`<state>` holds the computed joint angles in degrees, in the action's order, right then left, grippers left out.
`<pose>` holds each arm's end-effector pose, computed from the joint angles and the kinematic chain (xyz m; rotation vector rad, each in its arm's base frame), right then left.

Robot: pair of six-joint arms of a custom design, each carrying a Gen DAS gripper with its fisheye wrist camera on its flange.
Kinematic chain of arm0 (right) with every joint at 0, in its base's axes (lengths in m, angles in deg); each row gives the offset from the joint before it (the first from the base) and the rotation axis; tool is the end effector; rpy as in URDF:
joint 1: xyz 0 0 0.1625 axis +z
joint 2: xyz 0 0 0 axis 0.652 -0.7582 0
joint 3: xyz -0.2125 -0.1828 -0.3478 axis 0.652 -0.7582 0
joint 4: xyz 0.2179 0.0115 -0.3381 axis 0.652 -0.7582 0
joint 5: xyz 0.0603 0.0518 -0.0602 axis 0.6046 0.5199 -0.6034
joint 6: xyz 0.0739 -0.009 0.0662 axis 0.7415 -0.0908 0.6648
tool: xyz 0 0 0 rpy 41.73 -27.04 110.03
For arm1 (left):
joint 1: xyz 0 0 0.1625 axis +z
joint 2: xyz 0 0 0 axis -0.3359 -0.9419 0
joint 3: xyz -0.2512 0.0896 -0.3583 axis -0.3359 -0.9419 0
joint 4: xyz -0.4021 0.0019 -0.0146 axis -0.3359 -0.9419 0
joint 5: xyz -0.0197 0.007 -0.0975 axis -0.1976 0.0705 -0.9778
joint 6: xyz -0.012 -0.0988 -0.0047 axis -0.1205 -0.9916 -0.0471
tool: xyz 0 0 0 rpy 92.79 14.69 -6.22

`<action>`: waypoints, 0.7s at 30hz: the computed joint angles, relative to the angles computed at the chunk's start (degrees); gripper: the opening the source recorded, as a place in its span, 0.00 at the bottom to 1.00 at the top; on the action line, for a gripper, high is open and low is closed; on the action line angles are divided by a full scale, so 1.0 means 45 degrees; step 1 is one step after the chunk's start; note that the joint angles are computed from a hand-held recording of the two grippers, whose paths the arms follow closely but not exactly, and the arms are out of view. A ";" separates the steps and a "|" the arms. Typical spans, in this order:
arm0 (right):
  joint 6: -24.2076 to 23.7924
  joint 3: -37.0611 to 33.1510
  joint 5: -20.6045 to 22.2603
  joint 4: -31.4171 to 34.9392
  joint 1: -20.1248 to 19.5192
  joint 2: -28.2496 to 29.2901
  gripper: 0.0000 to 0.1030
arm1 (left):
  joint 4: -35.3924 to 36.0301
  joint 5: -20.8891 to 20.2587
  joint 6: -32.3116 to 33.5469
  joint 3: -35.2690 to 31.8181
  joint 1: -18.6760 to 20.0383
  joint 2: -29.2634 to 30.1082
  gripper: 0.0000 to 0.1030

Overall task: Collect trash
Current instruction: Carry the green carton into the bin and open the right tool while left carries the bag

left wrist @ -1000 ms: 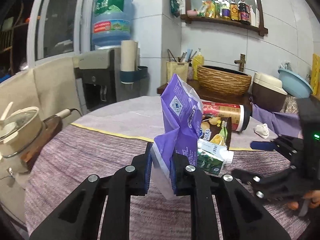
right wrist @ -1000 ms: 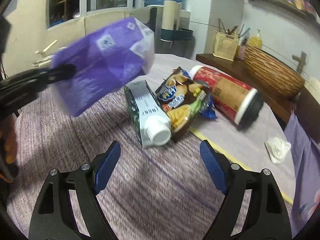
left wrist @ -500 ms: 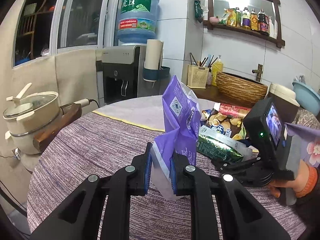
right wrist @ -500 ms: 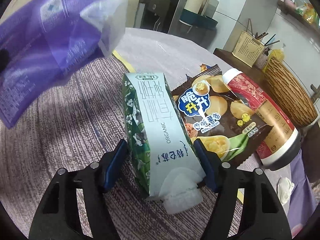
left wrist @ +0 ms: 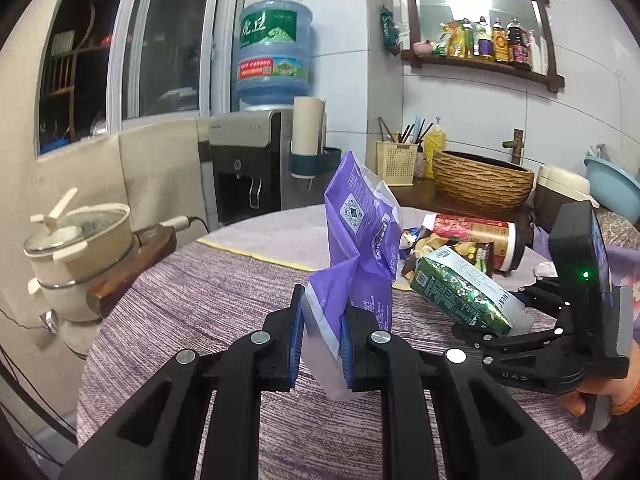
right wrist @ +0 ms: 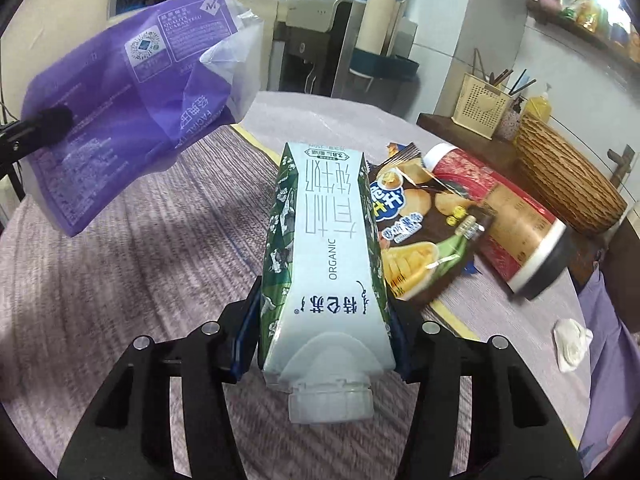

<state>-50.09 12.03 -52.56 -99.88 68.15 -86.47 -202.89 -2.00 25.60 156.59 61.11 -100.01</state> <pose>0.3468 -0.7037 0.1355 1.3554 -2.2479 0.5996 -0.2704 -0.5455 0.2460 0.2632 1.8611 -1.3899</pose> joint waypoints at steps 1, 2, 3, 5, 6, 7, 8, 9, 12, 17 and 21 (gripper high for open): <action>0.0079 0.0285 0.0121 -0.0070 -0.0024 -0.0236 0.52 | -0.0161 0.0112 0.0095 0.0057 -0.0173 0.0033 0.16; 0.0179 0.0650 0.0274 -0.0222 -0.0066 -0.0529 0.52 | -0.0247 0.0161 0.0091 0.0116 -0.0295 0.0042 0.16; 0.0261 0.0953 0.0401 -0.0330 -0.0101 -0.0777 0.52 | -0.0323 0.0210 -0.0010 0.0235 -0.0464 0.0035 0.16; 0.0386 0.1693 0.0745 -0.0589 -0.0224 -0.1376 0.52 | -0.0379 0.0317 -0.0333 0.0443 -0.0774 0.0067 0.16; 0.0436 0.2104 0.0876 -0.0757 -0.0291 -0.1682 0.52 | -0.0407 0.0407 -0.0483 0.0551 -0.0972 0.0146 0.16; 0.0474 0.2569 0.1018 -0.0949 -0.0384 -0.2051 0.52 | -0.0485 0.0501 -0.0481 0.0558 -0.1116 0.0274 0.16; 0.0487 0.2792 0.1098 -0.1031 -0.0445 -0.2256 0.52 | -0.0556 0.0628 -0.0521 0.0602 -0.1318 0.0442 0.16; 0.0505 0.3229 0.1192 -0.1217 -0.0525 -0.2596 0.52 | -0.0403 0.0651 -0.0787 0.0688 -0.1435 0.0510 0.16; 0.0610 0.4298 0.1439 -0.1858 -0.0919 -0.3499 0.52 | 0.1012 0.0410 -0.2745 0.1166 -0.1829 0.0587 0.16; 0.0777 0.5804 0.1367 -0.3064 -0.1652 -0.4825 0.52 | 0.2388 -0.0026 -0.4395 0.1209 -0.2231 0.1038 0.16; 0.0821 0.6736 0.1236 -0.3952 -0.2282 -0.5781 0.52 | 0.3020 -0.0720 -0.5243 0.0982 -0.2392 0.1409 0.16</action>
<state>-46.40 42.34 -47.00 -117.67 57.88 -112.48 -189.30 -5.24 2.00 161.02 50.35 -93.68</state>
